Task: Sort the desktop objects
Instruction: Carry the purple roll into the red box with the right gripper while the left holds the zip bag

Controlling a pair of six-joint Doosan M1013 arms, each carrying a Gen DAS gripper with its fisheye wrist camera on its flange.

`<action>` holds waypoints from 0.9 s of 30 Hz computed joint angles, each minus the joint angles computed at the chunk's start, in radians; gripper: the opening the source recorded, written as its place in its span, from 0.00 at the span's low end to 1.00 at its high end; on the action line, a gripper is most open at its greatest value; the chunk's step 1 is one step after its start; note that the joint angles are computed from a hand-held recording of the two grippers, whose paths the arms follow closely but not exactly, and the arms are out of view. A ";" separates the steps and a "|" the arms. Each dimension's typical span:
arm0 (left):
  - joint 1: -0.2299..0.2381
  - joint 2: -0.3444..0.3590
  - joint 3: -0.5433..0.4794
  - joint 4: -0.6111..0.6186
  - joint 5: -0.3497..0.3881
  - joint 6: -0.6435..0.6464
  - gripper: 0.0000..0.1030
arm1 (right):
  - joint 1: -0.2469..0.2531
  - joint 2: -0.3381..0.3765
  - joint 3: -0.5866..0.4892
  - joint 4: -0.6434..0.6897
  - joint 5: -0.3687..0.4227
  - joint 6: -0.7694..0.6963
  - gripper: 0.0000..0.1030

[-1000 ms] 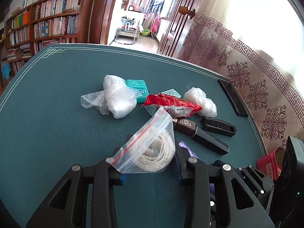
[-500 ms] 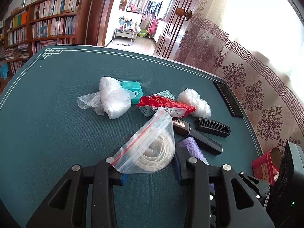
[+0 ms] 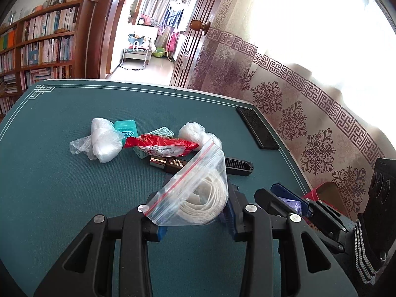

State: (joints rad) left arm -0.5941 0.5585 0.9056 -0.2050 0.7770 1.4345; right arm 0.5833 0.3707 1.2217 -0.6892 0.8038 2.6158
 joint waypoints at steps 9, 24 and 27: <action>-0.017 -0.007 0.003 -0.101 0.016 0.109 0.38 | 0.016 -0.083 0.089 -0.171 0.050 0.237 0.32; -0.051 -0.032 0.031 -0.147 0.005 0.222 0.38 | 0.042 -0.218 0.202 -0.334 0.297 0.443 0.32; -0.058 -0.036 0.037 -0.152 0.004 0.242 0.38 | 0.029 -0.232 0.216 -0.312 0.320 0.451 0.32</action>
State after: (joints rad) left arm -0.6517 0.5222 0.9427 -0.3571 0.7810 1.6764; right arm 0.6124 0.1387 1.4373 -1.0015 1.1241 3.0672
